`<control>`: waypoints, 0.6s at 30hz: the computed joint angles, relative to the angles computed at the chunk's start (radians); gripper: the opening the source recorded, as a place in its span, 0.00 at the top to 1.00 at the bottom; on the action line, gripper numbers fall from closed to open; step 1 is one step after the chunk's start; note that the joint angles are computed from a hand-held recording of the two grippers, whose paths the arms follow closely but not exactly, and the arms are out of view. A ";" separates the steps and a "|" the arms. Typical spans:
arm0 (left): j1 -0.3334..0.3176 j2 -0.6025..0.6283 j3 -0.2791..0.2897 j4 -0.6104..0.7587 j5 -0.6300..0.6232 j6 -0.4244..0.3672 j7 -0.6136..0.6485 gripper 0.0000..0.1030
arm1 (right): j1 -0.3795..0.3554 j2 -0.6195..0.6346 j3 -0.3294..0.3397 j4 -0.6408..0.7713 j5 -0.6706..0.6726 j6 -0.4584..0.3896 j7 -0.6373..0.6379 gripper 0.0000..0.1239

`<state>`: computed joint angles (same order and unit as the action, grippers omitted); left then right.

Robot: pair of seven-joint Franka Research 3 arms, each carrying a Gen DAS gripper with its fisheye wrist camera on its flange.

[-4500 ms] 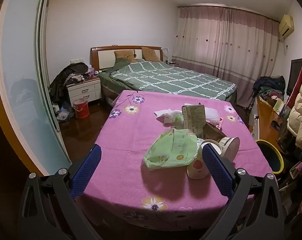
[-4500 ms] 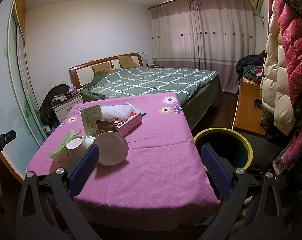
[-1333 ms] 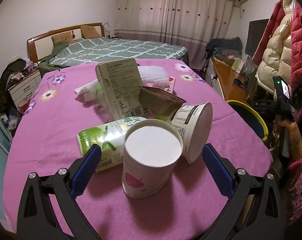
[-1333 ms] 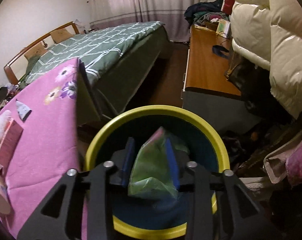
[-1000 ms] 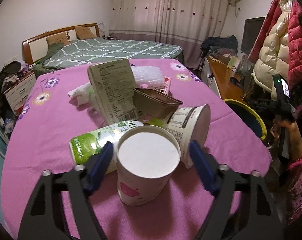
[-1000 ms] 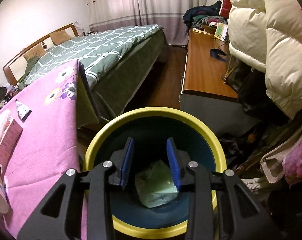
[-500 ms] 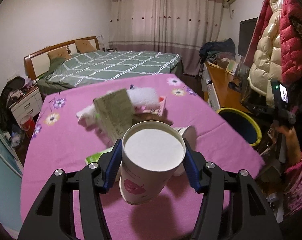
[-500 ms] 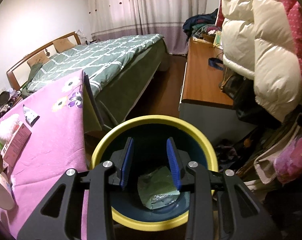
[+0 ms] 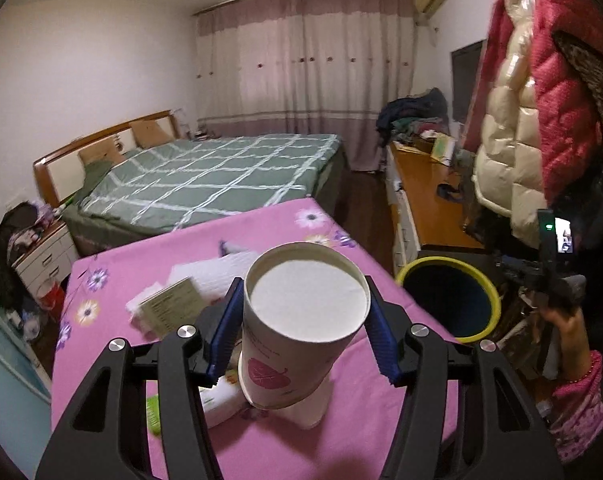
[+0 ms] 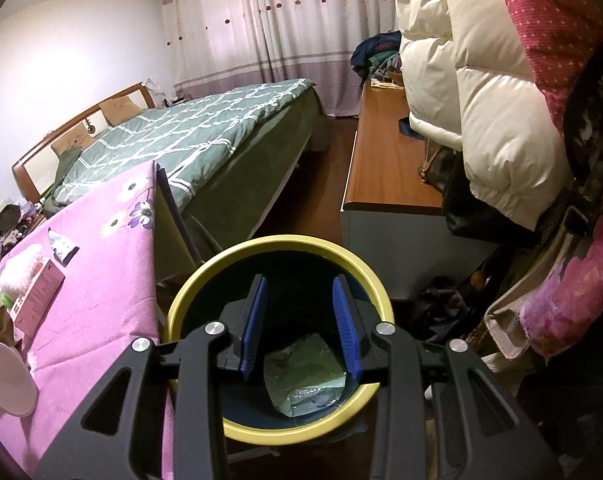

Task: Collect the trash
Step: 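Grasp the white paper cup with the left gripper and drop it into the bin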

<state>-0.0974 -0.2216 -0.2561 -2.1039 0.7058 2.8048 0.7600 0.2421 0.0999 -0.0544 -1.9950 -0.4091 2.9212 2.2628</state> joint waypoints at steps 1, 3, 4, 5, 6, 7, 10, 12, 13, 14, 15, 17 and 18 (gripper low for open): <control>-0.013 0.023 0.001 0.019 -0.018 0.006 0.026 0.45 | -0.001 -0.002 -0.001 -0.003 0.001 0.006 0.000 0.73; -0.046 0.081 0.004 0.062 -0.067 0.019 0.091 0.45 | 0.003 -0.009 -0.010 -0.007 -0.035 0.007 0.031 0.73; -0.067 0.128 0.005 0.097 -0.106 0.024 0.136 0.45 | 0.005 -0.016 -0.014 -0.013 -0.060 0.007 0.051 0.73; -0.080 0.154 0.009 0.115 -0.133 0.026 0.165 0.45 | 0.002 -0.024 -0.014 -0.019 -0.075 0.005 0.064 0.73; -0.101 0.205 0.011 0.152 -0.207 0.030 0.238 0.45 | -0.003 -0.030 -0.012 -0.025 -0.085 0.006 0.071 0.73; -0.118 0.258 0.008 0.196 -0.280 0.026 0.310 0.45 | -0.006 -0.041 -0.014 -0.033 -0.116 0.003 0.098 0.73; -0.151 0.397 -0.007 0.324 -0.366 -0.001 0.412 0.45 | -0.032 -0.075 -0.005 -0.061 -0.191 -0.011 0.166 0.73; -0.183 0.493 -0.004 0.429 -0.367 -0.032 0.437 0.45 | -0.056 -0.099 0.009 -0.086 -0.215 -0.018 0.191 0.73; -0.196 0.546 -0.007 0.489 -0.375 -0.051 0.458 0.45 | -0.068 -0.106 0.017 -0.093 -0.226 -0.021 0.200 0.73; -0.206 0.580 -0.008 0.526 -0.384 -0.058 0.474 0.45 | -0.079 -0.111 0.025 -0.098 -0.233 -0.025 0.208 0.72; -0.222 0.631 -0.006 0.591 -0.390 -0.085 0.487 0.45 | -0.089 -0.117 0.031 -0.107 -0.237 -0.030 0.210 0.72; -0.253 0.732 -0.003 0.727 -0.401 -0.141 0.514 0.45 | -0.105 -0.120 0.043 -0.112 -0.234 -0.036 0.203 0.71; -0.267 0.774 0.002 0.787 -0.407 -0.163 0.525 0.44 | -0.111 -0.121 0.047 -0.115 -0.234 -0.039 0.203 0.70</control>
<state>-0.3645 0.5524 -0.2543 -1.3170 0.2989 2.6418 1.2849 0.1314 -0.0213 -0.0071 -2.1100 -0.6428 2.8821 2.4656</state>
